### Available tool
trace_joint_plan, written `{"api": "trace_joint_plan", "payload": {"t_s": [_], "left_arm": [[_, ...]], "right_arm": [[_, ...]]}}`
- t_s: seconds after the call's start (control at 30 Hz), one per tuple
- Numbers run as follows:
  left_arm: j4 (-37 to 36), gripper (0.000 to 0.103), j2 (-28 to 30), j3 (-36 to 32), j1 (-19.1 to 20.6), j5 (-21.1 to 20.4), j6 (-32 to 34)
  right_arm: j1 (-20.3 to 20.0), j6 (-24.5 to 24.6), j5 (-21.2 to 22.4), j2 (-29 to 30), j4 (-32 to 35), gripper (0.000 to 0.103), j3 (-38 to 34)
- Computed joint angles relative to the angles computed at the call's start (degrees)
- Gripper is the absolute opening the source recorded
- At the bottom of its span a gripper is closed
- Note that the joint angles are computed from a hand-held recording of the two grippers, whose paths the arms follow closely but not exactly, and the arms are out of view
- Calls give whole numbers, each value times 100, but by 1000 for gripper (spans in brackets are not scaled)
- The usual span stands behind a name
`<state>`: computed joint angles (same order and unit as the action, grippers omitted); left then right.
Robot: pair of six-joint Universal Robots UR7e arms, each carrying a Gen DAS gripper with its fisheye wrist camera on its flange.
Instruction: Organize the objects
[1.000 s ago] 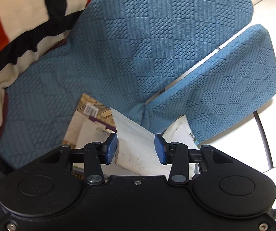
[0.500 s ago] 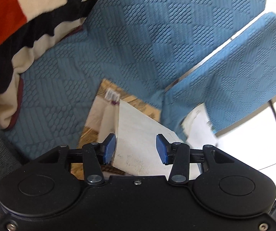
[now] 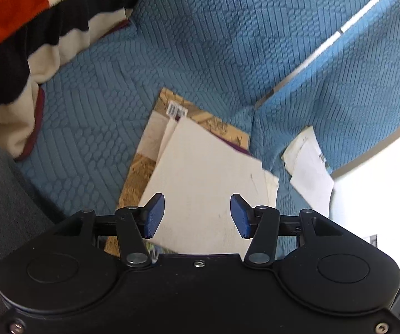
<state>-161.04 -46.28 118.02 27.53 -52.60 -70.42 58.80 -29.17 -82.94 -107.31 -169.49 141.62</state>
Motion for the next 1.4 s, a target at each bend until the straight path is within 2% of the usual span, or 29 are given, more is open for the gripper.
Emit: {"api": "trace_joint_plan", "payload": {"t_s": [0.2, 0.27, 0.33, 0.53, 0.67, 0.73, 0.8, 0.9, 1.0, 1.17, 1.23, 1.4], "left_arm": [[-187, 48, 252, 16, 33, -299, 166], [-168, 48, 317, -2, 64, -404, 168], [-234, 48, 382, 0, 50, -381, 299], [-454, 50, 450, 51, 85, -419, 574], [-697, 49, 447, 138, 130, -472, 662], [-785, 49, 433, 168, 146, -504, 727], [-896, 49, 430, 205, 161, -532, 762], [-1000, 49, 438, 237, 162, -531, 802], [-1038, 49, 439, 251, 151, -521, 843], [-1303, 49, 453, 313, 205, -593, 1039], [-1529, 49, 460, 382, 237, -636, 1054], [-2002, 48, 467, 508, 329, -809, 1166]], "right_arm": [[-65, 314, 130, 188, -6, 23, -158], [-35, 479, 156, 342, -81, 41, -283], [44, 550, 125, 523, -184, 45, -414], [268, 763, 16, 1174, -424, 46, -873], [326, 1096, -36, 1572, -606, 45, -1130], [339, 1438, -112, 1681, -508, 45, -1264], [342, 1856, -194, 1741, -336, 43, -1387], [341, 1925, -152, 1805, -314, 24, -1425], [360, 1952, -223, 1813, -313, 22, -1419], [279, 1953, -21, 1718, -315, 9, -1379], [284, 1828, 58, 1683, -340, 7, -1360], [411, 1770, -178, 1654, -757, 6, -1297]]}}
